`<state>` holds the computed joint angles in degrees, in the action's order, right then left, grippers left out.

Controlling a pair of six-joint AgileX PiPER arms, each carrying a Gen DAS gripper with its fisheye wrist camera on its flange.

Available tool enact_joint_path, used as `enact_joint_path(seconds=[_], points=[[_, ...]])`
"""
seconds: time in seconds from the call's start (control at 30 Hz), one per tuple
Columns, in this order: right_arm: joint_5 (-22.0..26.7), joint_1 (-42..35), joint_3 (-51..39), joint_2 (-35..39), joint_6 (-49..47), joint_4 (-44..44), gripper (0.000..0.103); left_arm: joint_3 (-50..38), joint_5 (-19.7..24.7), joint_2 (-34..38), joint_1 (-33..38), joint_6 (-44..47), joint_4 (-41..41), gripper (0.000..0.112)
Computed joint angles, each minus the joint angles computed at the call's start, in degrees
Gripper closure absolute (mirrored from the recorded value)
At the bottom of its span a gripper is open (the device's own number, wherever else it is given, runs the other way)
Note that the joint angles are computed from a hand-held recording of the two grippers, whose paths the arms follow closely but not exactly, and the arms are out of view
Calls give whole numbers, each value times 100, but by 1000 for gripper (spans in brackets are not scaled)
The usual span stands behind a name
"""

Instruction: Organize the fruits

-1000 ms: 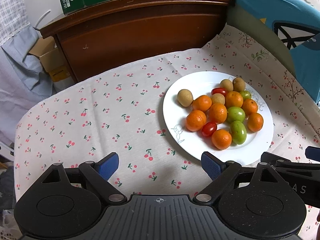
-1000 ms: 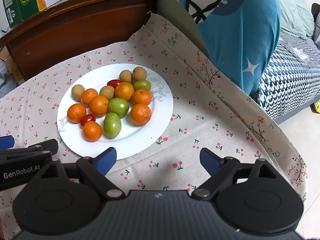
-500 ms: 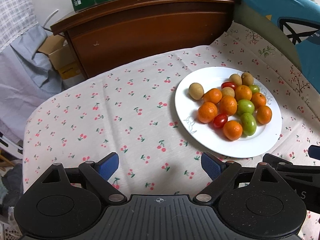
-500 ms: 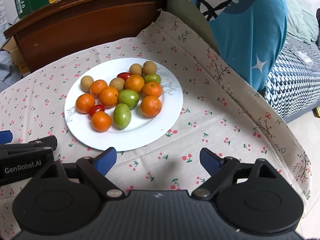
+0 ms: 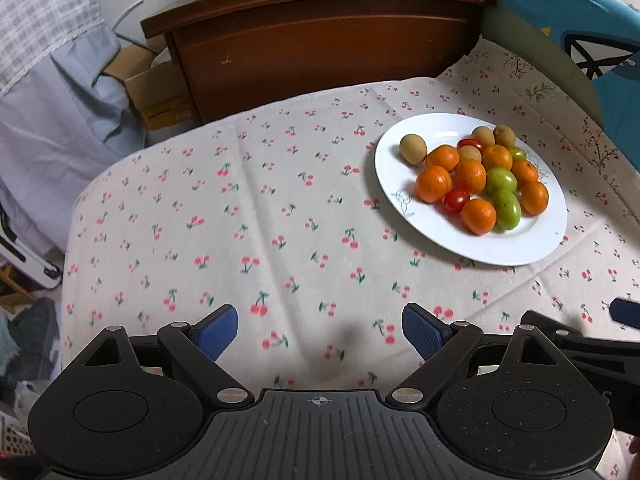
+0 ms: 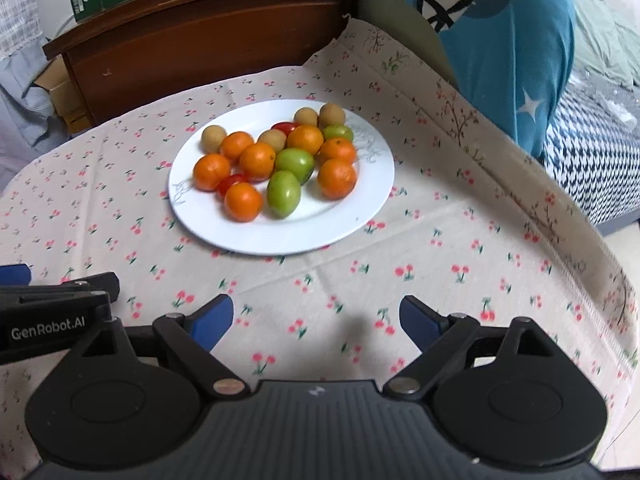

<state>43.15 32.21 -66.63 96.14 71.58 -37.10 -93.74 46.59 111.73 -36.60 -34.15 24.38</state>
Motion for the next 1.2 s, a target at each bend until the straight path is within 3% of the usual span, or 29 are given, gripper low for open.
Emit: enact_joint_path(seconds=[0.23,0.47,0.53,0.63,0.9,1.2], points=[[-171,290,617,-182,1204,-169,11,585,-191,-437,1,-142,35,21],[-42,896,963,-37,2744,-1514,7,1027,-367,-816,-1,-252,76,21],[18,1009,988,80,3129,-1853,1,1105,-390,-889,9,-295,107,21],[319,1188,862,368,3200,-2192,1,1152,-411,-942,60,-325,94,21],[549,1367,936,759,4398,-3323,1,1181,-446,-972,91,-306,27,21],[542,1279,793,929,4589,-3495,1,1233,-503,-984,85,-390,114,21]])
